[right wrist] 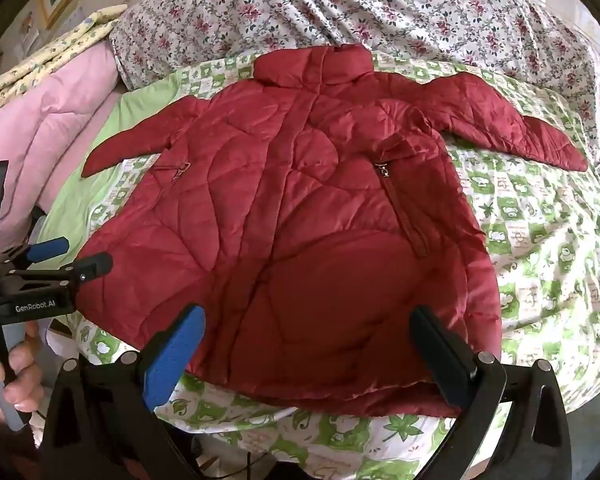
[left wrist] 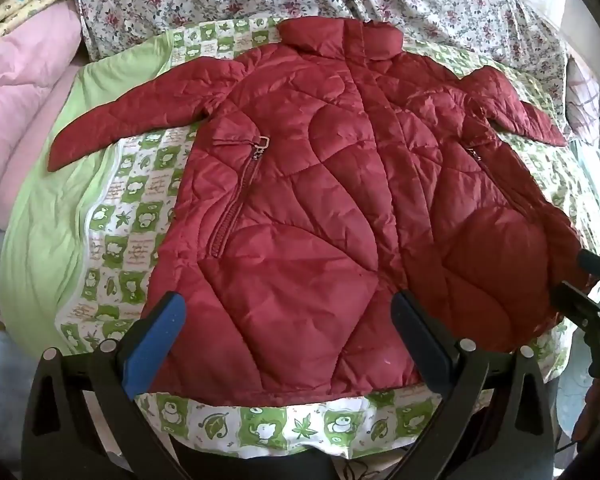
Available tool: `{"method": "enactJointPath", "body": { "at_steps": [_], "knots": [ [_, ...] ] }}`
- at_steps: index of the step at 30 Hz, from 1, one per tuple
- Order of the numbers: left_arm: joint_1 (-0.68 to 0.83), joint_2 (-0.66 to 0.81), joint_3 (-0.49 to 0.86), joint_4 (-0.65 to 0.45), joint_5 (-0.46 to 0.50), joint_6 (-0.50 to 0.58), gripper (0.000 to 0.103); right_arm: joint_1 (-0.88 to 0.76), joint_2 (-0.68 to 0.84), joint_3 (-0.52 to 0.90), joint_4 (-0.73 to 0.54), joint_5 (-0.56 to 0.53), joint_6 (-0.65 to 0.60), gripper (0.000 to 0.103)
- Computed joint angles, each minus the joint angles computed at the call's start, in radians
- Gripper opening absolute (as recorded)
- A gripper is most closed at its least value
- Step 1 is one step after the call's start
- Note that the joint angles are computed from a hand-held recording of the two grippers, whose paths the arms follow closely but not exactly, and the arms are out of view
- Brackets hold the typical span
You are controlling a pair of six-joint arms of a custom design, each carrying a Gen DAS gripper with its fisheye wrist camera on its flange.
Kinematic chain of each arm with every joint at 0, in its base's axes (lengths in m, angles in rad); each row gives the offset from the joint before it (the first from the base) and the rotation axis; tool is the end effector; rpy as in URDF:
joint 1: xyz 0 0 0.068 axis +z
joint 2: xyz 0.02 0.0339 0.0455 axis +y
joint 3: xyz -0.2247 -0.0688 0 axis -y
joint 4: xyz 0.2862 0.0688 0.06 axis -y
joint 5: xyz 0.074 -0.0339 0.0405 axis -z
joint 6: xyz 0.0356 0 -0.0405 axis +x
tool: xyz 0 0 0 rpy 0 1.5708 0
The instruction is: Fold large clothes
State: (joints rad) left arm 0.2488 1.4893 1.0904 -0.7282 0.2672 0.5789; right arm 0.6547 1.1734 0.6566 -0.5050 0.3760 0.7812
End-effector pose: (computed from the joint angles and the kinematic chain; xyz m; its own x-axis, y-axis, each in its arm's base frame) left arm 0.3272 0.0734 0.1837 -0.8026 0.3405 -0.4898 0.3721 0.9275 0.0352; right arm 0.2201 0.1525 0.1401 -0.7723 0.2328 -0.5911 0.1822 0.9725 0.1450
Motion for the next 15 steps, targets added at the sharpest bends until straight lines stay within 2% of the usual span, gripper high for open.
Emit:
{"method": "enactJointPath", "body": {
  "at_steps": [15],
  "knots": [
    [-0.011, 0.011, 0.023, -0.016, -0.003, -0.011, 0.103, 0.007, 0.007, -0.001, 0.012, 0.015, 0.0, 0.102]
  ]
}}
